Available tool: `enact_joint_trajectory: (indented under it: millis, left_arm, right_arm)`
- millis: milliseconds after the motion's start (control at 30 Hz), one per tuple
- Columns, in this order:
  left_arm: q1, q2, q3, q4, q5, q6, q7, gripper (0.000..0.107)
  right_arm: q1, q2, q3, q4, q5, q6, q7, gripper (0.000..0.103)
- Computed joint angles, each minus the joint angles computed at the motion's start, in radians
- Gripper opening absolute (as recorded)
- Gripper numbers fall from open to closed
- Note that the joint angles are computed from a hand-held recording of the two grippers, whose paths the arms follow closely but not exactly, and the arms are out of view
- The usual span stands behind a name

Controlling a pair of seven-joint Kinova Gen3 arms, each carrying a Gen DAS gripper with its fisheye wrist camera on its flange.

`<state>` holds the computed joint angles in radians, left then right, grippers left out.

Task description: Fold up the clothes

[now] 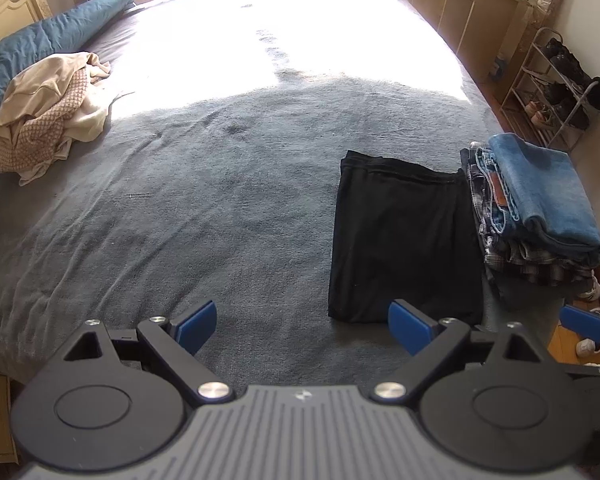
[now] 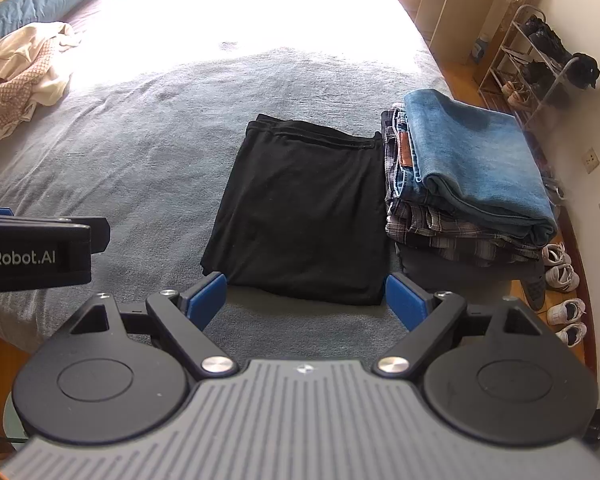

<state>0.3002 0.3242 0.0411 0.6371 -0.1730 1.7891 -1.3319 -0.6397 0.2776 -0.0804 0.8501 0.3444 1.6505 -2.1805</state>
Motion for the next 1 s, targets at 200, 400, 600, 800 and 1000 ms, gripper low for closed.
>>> enact_joint_trajectory:
  millis: [200,400,600,800,1000]
  left_arm:
    - [0.008,0.006,-0.003,-0.006,-0.009,0.002,0.009,0.094]
    - [0.007,0.010,-0.004,-0.009,-0.010,0.004,0.011,0.094]
    - [0.004,0.013,-0.002,-0.010,-0.001,0.010,0.009,0.094]
    - [0.007,0.009,-0.003,-0.003,-0.003,0.004,0.012,0.094]
    - [-0.001,0.005,-0.001,0.005,0.006,0.003,0.013,0.094]
  right_arm:
    - [0.001,0.000,0.001,0.001,0.004,0.000,0.006,0.087]
    - [0.004,0.000,0.002,0.000,0.003,0.001,0.012,0.087]
    - [0.005,0.001,0.002,0.000,0.003,0.002,0.012,0.087]
    - [0.002,0.000,0.002,0.001,0.008,0.003,0.011,0.087]
    - [0.000,0.002,0.003,-0.001,0.009,0.005,0.011,0.087]
